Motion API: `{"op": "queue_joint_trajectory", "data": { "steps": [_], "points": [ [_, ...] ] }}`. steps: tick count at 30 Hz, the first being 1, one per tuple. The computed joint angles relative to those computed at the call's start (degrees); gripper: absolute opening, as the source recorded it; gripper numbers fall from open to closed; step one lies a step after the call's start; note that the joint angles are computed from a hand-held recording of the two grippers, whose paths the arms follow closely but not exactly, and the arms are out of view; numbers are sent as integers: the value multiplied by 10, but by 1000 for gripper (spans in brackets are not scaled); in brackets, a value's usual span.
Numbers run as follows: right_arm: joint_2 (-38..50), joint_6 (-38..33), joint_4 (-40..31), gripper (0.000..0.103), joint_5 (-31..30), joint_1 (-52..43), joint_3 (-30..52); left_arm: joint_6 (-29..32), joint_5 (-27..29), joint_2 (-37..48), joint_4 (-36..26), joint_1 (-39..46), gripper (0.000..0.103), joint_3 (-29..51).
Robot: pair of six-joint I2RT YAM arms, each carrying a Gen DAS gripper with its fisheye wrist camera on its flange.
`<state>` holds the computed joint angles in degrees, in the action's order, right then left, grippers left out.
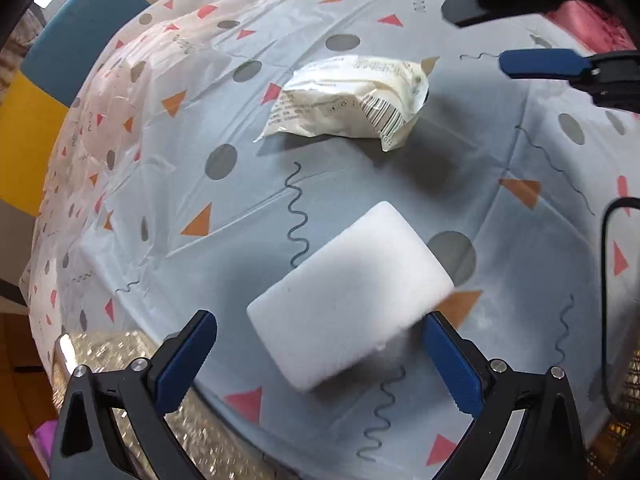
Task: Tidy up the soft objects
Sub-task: 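Grasp the white foam block with the left tool, then grasp the plastic-wrapped packet with the right tool while left tool holds the block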
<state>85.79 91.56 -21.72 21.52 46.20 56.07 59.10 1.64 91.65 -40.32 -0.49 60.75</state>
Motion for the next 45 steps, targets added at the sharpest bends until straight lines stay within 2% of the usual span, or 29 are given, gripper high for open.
{"op": "queue_joint_trajectory", "data": {
  "steps": [2, 4, 5, 9, 12, 14, 17, 20, 22, 23, 26, 32, 35, 38, 39, 41, 42, 45],
  "points": [
    [-1, 1, 1, 51, 0, -1, -1, -12, 5, 15, -5, -3, 102, 7],
    [-1, 0, 0, 51, 2, 0, 0, -34, 33, 36, -65, 10, 88, 43],
    [0, -2, -2, 51, 3, 0, 1, -36, 55, 44, -97, 18, 86, 60],
    [0, -8, -2, 51, 4, 1, 5, -6, 118, 31, -165, 63, 82, 64],
    [0, -7, -5, 51, 6, 2, 5, 16, 131, 7, -177, 84, 79, 47],
    [1, -9, -7, 51, 4, 1, 6, 17, 129, -17, -151, 84, 80, 26],
    [8, -14, -11, 51, -2, 1, 12, 30, 116, -54, -93, 64, 91, -16],
    [15, -18, -15, 51, -7, 0, 18, 33, 99, -60, -52, 36, 91, -37],
    [18, -19, -16, 51, -11, -1, 18, 43, 89, -60, -33, 36, 84, -52],
    [19, -21, -17, 51, -11, -2, 20, 50, 103, -59, -43, 45, 72, -53],
    [23, -30, -24, 51, -6, 0, 29, 49, 133, -76, -56, 82, 60, -67],
    [50, -63, -66, 51, 12, 8, 76, 93, 173, -140, -87, 187, 59, -114],
    [89, -121, -128, 51, 45, 19, 150, 111, 200, -144, -80, 223, 60, -129],
    [166, -235, -220, 52, 56, 20, 276, 110, 213, -133, -87, 236, 61, -125],
    [191, -277, -240, 54, 56, 17, 312, 110, 216, -133, -86, 237, 61, -125],
    [245, -367, -276, 65, 45, 2, 384, 111, 219, -135, -85, 241, 61, -128],
    [285, -397, -316, 71, 39, -8, 437, 104, 221, -127, -80, 238, 61, -126],
    [357, -456, -372, 71, 12, -40, 521, 95, 229, -120, -63, 236, 61, -133]
  ]
}}
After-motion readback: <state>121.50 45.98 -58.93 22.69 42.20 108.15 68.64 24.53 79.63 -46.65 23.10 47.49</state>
